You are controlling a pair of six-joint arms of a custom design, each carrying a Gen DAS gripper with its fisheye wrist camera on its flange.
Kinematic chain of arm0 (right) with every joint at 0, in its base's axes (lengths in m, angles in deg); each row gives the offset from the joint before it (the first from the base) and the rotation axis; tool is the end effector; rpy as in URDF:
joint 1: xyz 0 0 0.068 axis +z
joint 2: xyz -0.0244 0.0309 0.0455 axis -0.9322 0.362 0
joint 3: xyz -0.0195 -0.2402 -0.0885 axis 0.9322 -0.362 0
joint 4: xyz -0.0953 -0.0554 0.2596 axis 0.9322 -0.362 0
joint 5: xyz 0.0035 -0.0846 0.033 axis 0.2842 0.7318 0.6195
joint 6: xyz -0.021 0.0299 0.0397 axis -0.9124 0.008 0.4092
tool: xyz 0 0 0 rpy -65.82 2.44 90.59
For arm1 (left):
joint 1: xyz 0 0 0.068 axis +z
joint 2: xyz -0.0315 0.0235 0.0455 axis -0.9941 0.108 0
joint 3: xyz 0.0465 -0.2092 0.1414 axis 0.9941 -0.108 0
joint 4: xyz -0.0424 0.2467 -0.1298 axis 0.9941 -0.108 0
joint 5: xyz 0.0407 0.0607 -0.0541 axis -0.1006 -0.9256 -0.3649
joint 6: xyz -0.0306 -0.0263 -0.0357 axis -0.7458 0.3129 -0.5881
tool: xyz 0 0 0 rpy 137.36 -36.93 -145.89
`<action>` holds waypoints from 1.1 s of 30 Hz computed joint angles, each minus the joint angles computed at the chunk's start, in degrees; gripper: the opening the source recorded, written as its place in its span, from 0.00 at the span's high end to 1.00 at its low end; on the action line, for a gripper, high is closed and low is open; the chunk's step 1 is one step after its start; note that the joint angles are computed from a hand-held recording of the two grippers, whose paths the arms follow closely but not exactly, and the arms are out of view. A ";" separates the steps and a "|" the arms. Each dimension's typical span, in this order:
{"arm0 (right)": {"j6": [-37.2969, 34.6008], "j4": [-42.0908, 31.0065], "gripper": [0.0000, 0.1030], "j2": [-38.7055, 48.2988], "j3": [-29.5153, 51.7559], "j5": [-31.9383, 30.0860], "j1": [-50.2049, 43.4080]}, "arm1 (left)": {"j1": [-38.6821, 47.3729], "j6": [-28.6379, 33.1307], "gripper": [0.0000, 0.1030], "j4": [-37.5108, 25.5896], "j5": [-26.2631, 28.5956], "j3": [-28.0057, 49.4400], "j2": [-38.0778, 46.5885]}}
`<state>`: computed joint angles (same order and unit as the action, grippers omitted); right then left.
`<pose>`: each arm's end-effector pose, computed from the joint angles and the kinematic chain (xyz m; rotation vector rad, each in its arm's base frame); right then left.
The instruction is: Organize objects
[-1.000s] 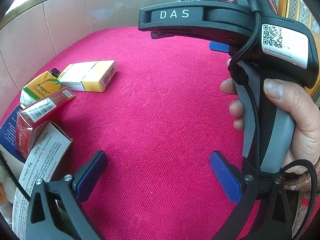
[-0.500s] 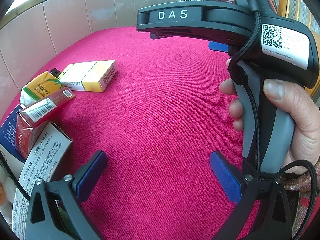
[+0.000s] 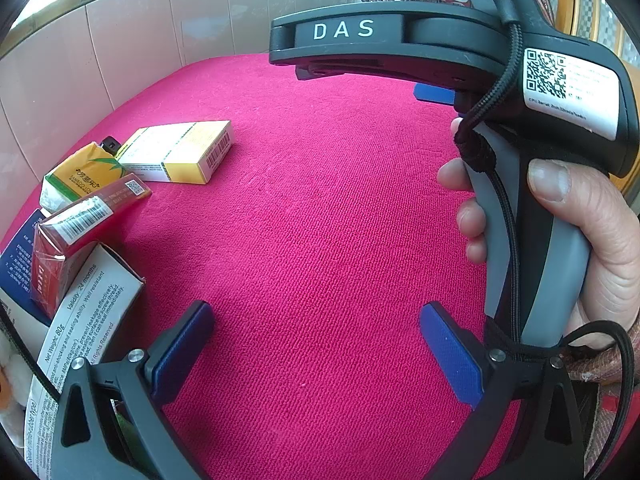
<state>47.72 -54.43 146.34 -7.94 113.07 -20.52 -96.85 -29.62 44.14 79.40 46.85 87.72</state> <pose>0.2674 0.2561 0.0253 0.9216 1.9842 -0.1993 0.2828 -0.0831 -0.0293 1.3684 2.1646 -0.4708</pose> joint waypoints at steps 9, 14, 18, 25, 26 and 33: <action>-0.75 1.47 0.00 -0.46 -0.95 -0.19 -0.10 | 0.02 0.02 0.00 -0.08 0.02 0.07 0.00; -0.67 1.30 0.00 -0.37 -0.83 -0.10 -0.03 | -0.09 -0.06 0.00 0.15 -0.13 -0.61 -0.62; -0.56 1.16 0.00 -0.29 -0.72 -0.03 -0.01 | -0.14 -0.59 0.00 1.16 -0.46 -1.46 -1.09; 0.25 0.63 0.00 -0.14 -0.42 0.31 0.11 | -1.28 -1.36 0.00 9.95 -2.97 -7.38 -3.54; 0.34 0.56 0.00 -0.14 -0.39 0.35 0.13 | -1.57 -1.33 0.00 12.07 -3.53 -8.69 -3.95; 1.07 -0.05 0.00 -0.37 -0.59 0.70 0.45 | -1.64 -0.64 0.00 20.02 -2.92 -16.34 -8.71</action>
